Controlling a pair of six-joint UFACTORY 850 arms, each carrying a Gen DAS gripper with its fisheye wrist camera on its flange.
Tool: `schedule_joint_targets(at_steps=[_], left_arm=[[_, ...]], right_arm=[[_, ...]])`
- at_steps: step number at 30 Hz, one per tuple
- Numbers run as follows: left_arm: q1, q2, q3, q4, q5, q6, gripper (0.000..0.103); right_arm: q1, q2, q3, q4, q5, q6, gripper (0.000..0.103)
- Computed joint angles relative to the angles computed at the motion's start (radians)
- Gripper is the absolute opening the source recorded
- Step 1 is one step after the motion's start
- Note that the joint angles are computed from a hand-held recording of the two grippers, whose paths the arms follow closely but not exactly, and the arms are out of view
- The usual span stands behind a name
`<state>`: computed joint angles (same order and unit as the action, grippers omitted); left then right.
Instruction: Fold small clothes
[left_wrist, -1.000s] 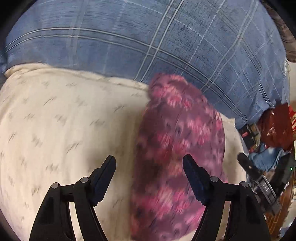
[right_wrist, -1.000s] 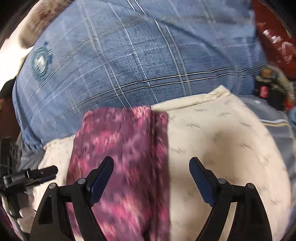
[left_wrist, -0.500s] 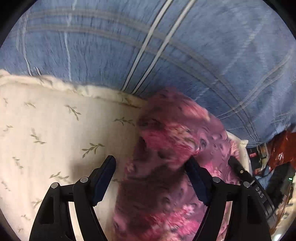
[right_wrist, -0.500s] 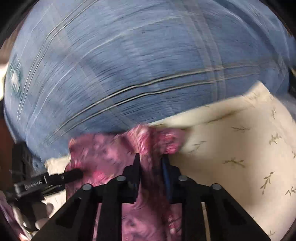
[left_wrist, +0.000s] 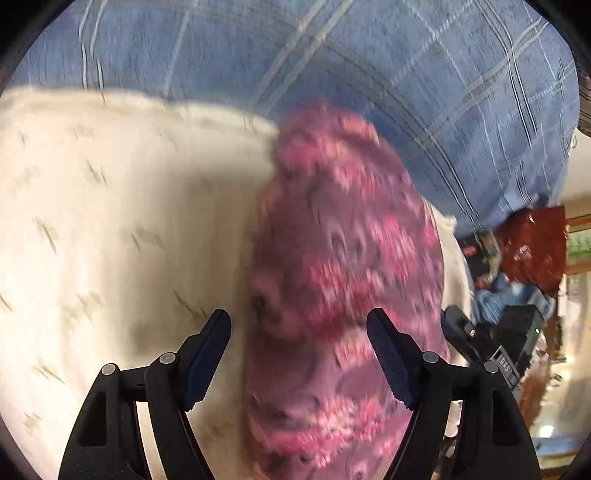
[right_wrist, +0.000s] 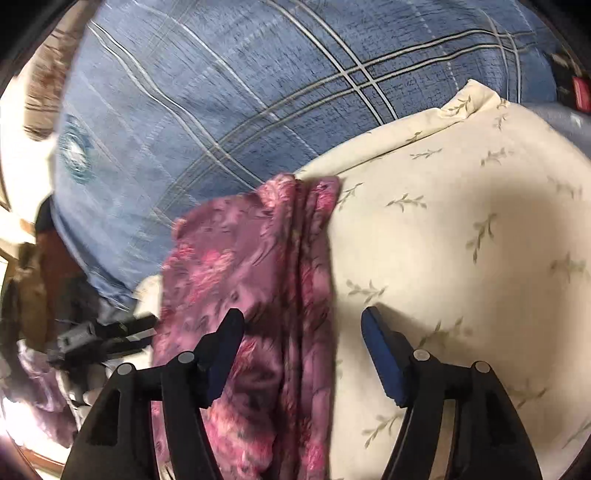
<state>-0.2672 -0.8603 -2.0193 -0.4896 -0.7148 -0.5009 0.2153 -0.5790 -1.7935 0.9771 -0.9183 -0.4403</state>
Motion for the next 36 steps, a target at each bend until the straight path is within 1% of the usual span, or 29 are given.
schedule_joint_targets(at_steps=[1, 2, 3, 4, 5, 6, 7, 8, 9, 10, 11, 12, 13, 14, 15, 16, 17, 19, 21, 24, 26, 30, 33, 34, 35, 36], left_arm=[[-0.007, -0.003, 0.004, -0.001, 0.004, 0.004, 0.077], [-0.021, -0.010, -0.005, 0.040, 0.015, -0.021, 0.080], [-0.032, -0.017, -0.016, 0.079, 0.022, -0.037, 0.083], [-0.037, -0.031, -0.035, 0.075, 0.015, -0.029, 0.086], [-0.047, -0.040, -0.050, 0.106, 0.010, -0.059, 0.087], [-0.056, -0.054, -0.074, 0.159, 0.000, -0.105, 0.088], [-0.063, -0.059, -0.087, 0.188, -0.006, -0.130, 0.089], [-0.072, -0.068, -0.101, 0.218, -0.009, -0.161, 0.087], [-0.080, -0.083, -0.127, 0.255, -0.018, -0.203, 0.085], [-0.089, -0.092, -0.146, 0.313, -0.031, -0.262, 0.076], [-0.098, -0.099, -0.163, 0.366, -0.051, -0.309, 0.067], [-0.108, -0.101, -0.175, 0.401, -0.067, -0.337, 0.062], [-0.117, -0.101, -0.181, 0.446, -0.085, -0.366, 0.053], [-0.124, -0.101, -0.187, 0.478, -0.101, -0.382, 0.045], [-0.134, -0.107, -0.206, 0.520, -0.121, -0.400, 0.041], [-0.148, -0.119, -0.237, 0.575, -0.152, -0.424, 0.035], [-0.163, -0.136, -0.278, 0.627, -0.190, -0.442, 0.031], [-0.187, -0.155, -0.326, 0.709, -0.244, -0.469, 0.028], [-0.203, -0.127, -0.293, 0.760, -0.253, -0.494, 0.026], [-0.210, -0.061, -0.197, 0.775, -0.222, -0.526, 0.026], [-0.215, 0.011, -0.095, 0.782, -0.185, -0.557, 0.026], [-0.236, 0.179, 0.129, 0.848, -0.113, -0.665, 0.025], [-0.258, 0.317, 0.311, 0.913, -0.064, -0.785, 0.025], [-0.265, 0.358, 0.356, 0.938, -0.066, -0.819, 0.022], [-0.278, 0.404, 0.411, 0.983, -0.059, -0.870, 0.015], [-0.289, 0.438, 0.447, 1.004, -0.055, -0.899, 0.015]], right_arm=[[-0.005, -0.011, 0.002, 0.072, -0.051, -0.020, 0.071], [0.003, -0.015, 0.002, 0.101, -0.071, -0.037, 0.071], [0.016, -0.016, -0.002, 0.089, -0.073, -0.047, 0.073], [0.031, -0.014, -0.007, 0.061, -0.073, -0.053, 0.078], [0.048, -0.010, -0.012, 0.018, -0.057, -0.052, 0.079], [0.070, -0.003, -0.015, -0.044, -0.019, -0.035, 0.079], [0.075, -0.006, -0.028, -0.067, -0.010, -0.020, 0.078], [0.081, 0.005, -0.015, -0.084, 0.019, -0.008, 0.075], [0.090, 0.017, -0.002, -0.110, 0.059, 0.013, 0.061], [0.092, 0.006, -0.021, -0.123, 0.062, 0.024, 0.041], [0.094, 0.016, -0.003, -0.117, 0.080, 0.022, 0.039], [0.096, 0.029, 0.017, -0.109, 0.103, 0.015, 0.036], [0.093, 0.040, 0.035, -0.106, 0.118, 0.002, 0.034], [0.105, 0.058, 0.052, -0.134, 0.156, 0.006, 0.033], [0.113, 0.070, 0.061, -0.169, 0.182, 0.017, 0.031], [0.110, 0.083, 0.075, -0.186, 0.197, 0.009, 0.030], [0.125, 0.098, 0.082, -0.235, 0.228, 0.032, 0.030], [0.140, 0.113, 0.084, -0.282, 0.253, 0.054, 0.029], [0.150, 0.131, 0.089, -0.306, 0.269, 0.057, 0.028], [0.164, 0.170, 0.120, -0.310, 0.280, 0.042, 0.028], [0.173, 0.194, 0.144, -0.311, 0.283, 0.032, 0.028], [0.201, 0.256, 0.215, -0.240, 0.292, -0.031, 0.028], [0.230, 0.305, 0.277, -0.173, 0.296, -0.089, 0.028], [0.237, 0.315, 0.289, -0.159, 0.296, -0.101, 0.028], [0.250, 0.333, 0.314, -0.126, 0.297, -0.132, 0.028], [0.259, 0.341, 0.326, -0.104, 0.292, -0.155, 0.028]])
